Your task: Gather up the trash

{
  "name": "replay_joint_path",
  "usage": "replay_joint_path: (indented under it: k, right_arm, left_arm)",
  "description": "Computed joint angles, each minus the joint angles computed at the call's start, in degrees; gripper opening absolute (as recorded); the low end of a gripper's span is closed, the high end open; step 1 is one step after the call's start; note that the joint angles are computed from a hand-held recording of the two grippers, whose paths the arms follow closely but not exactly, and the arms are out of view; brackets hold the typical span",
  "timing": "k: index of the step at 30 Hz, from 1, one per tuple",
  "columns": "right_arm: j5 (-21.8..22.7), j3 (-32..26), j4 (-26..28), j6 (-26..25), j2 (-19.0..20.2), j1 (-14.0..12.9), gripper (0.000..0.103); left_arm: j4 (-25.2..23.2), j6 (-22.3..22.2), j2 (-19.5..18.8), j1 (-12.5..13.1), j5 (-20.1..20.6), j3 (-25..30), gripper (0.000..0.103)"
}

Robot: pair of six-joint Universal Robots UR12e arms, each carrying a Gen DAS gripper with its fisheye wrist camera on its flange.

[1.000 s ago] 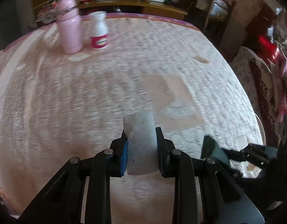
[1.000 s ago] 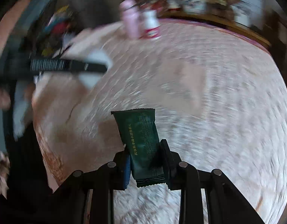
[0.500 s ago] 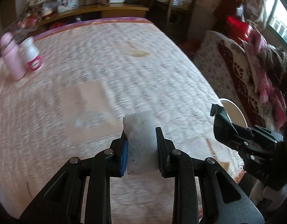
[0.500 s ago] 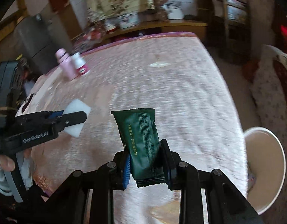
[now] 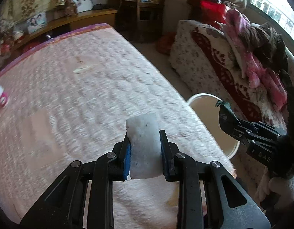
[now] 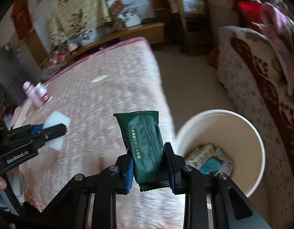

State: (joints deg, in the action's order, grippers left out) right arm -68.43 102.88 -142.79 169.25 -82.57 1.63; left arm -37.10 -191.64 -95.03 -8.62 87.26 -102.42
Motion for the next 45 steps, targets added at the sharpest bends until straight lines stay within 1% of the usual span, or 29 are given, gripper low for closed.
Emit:
replay_joint_path:
  k: [5,7,10,14,21,27,30,32,33,34,35,37,39,40,45]
  right_arm:
    - [-1.5,0.6,-0.5,2.7,0.0,-2.8,0.027]
    - [-1.5,0.9,-1.0,3.7,0.0,-3.8,0.027]
    - [-2.5,0.9,-0.6,4.7,0.4,-4.8,0.027]
    - [-3.7,1.0,-1.0,5.3,0.8,-5.4,0.027]
    - [-4.1,1.3,-1.0,6.4,1.4,-6.7,0.027]
    - [-3.8,1.4,-1.6,8.0,1.7,-7.9,0.027]
    - [-3.8,1.4,-1.7,8.5,1.9,-8.2,0.027]
    - [-3.5,1.5,-1.7,9.1,1.9,-8.5,0.028]
    - [-3.2,1.5,-1.8,9.4,2.0,-8.7,0.031]
    - [-2.9,1.5,-1.9,10.1,2.0,-8.9,0.044]
    - [-2.5,1.6,-2.0,10.5,2.1,-9.1,0.053]
    - [-1.7,1.6,-2.1,11.1,2.1,-9.4,0.054]
    - [-1.7,1.7,-2.4,11.4,2.0,-9.5,0.054]
    - [-1.7,1.9,-2.7,11.5,1.9,-9.6,0.054]
    - [-1.1,3.0,-3.9,11.1,1.3,-9.5,0.054]
  left_arm:
    - [-0.7,-0.2,-2.9,-1.4,-4.4,3.1,0.024]
    - [-0.4,0.3,-4.0,-2.2,-4.7,4.2,0.024]
    - [-0.8,0.1,-5.7,-3.0,-6.5,5.9,0.024]
    - [-1.1,0.0,-8.0,-4.3,-6.1,8.1,0.024]
    - [-1.8,0.9,-10.5,-5.8,-5.6,10.7,0.024]
    - [-2.5,1.1,-12.2,-6.3,-6.6,12.3,0.025]
    - [-2.2,0.6,-12.7,-6.0,-9.0,12.7,0.026]
    - [-1.5,0.2,-13.0,-5.9,-10.6,12.8,0.030]
    - [-1.5,0.2,-13.2,-5.9,-11.1,12.9,0.031]
    - [-1.7,0.3,-13.4,-6.0,-11.3,13.1,0.037]
    - [-1.8,0.2,-13.6,-6.1,-11.1,13.3,0.045]
    - [-1.5,-0.2,-13.6,-6.1,-11.5,13.2,0.052]
    - [-1.1,-0.6,-13.5,-6.0,-11.8,12.9,0.056]
    - [-1.1,-0.1,-13.4,-6.1,-11.3,12.8,0.057]
    - [0.1,0.8,-12.6,-6.8,-7.0,11.9,0.057]
